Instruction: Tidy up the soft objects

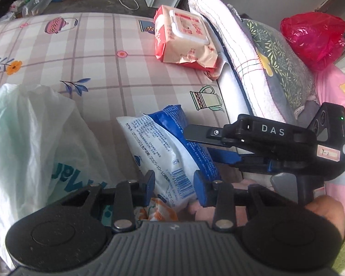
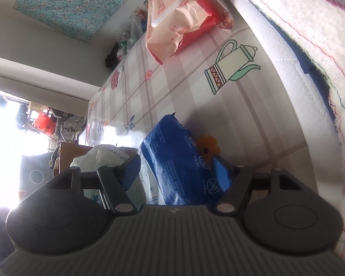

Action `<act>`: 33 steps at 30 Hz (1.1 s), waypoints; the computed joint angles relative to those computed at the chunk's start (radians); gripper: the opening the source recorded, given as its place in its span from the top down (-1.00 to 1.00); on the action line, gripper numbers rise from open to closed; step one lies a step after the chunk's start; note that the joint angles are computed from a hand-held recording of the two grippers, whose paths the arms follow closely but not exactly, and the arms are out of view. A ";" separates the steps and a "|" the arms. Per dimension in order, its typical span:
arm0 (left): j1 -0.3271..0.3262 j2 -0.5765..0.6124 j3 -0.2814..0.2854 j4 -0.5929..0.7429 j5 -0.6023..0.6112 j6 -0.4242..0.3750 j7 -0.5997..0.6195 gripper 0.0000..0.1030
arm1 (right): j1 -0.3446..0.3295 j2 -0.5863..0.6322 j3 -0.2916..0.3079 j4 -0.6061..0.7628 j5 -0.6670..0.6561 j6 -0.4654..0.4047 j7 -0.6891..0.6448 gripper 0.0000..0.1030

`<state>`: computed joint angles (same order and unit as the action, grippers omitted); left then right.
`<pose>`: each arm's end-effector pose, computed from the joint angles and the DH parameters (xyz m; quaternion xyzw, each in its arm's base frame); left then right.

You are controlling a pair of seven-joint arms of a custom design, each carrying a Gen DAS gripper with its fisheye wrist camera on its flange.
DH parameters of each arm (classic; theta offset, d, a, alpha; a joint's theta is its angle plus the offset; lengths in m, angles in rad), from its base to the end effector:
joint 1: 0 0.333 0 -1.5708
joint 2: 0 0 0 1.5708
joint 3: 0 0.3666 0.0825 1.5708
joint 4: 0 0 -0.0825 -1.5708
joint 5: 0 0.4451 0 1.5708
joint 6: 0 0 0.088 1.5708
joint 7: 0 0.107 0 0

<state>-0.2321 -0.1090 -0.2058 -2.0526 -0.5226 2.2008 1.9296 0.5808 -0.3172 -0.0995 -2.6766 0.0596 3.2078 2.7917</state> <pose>0.5355 -0.2742 0.5425 0.4771 -0.8429 0.2376 0.0740 0.4240 0.2138 0.4437 -0.3385 0.8465 0.0524 0.4076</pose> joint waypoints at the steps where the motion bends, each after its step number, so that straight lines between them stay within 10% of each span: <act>1: -0.001 0.015 -0.003 0.013 0.010 -0.009 -0.016 0.18 | 0.052 0.010 -0.052 0.003 0.012 0.007 -0.014 -0.30; 6: -0.005 0.083 -0.017 0.069 0.073 -0.037 -0.109 -0.10 | 0.309 0.023 -0.313 0.002 0.039 0.065 -0.059 -0.30; 16: -0.009 0.105 -0.023 0.080 0.061 -0.026 -0.143 -0.37 | 0.547 -0.016 -0.587 -0.025 -0.078 0.143 0.028 -0.20; 26: -0.008 0.100 -0.020 0.078 0.015 -0.020 -0.119 -0.47 | 0.517 -0.025 -0.576 -0.085 -0.178 0.305 0.173 -0.20; 33: -0.018 0.099 -0.026 0.084 -0.034 0.017 -0.070 -0.53 | 0.360 -0.044 -0.429 -0.122 -0.183 0.355 0.215 -0.20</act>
<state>-0.2505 -0.0101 -0.2318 -1.9685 -0.5570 2.2177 1.8600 0.9411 -0.3615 -0.5288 -2.7988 -0.1239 3.5630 3.0067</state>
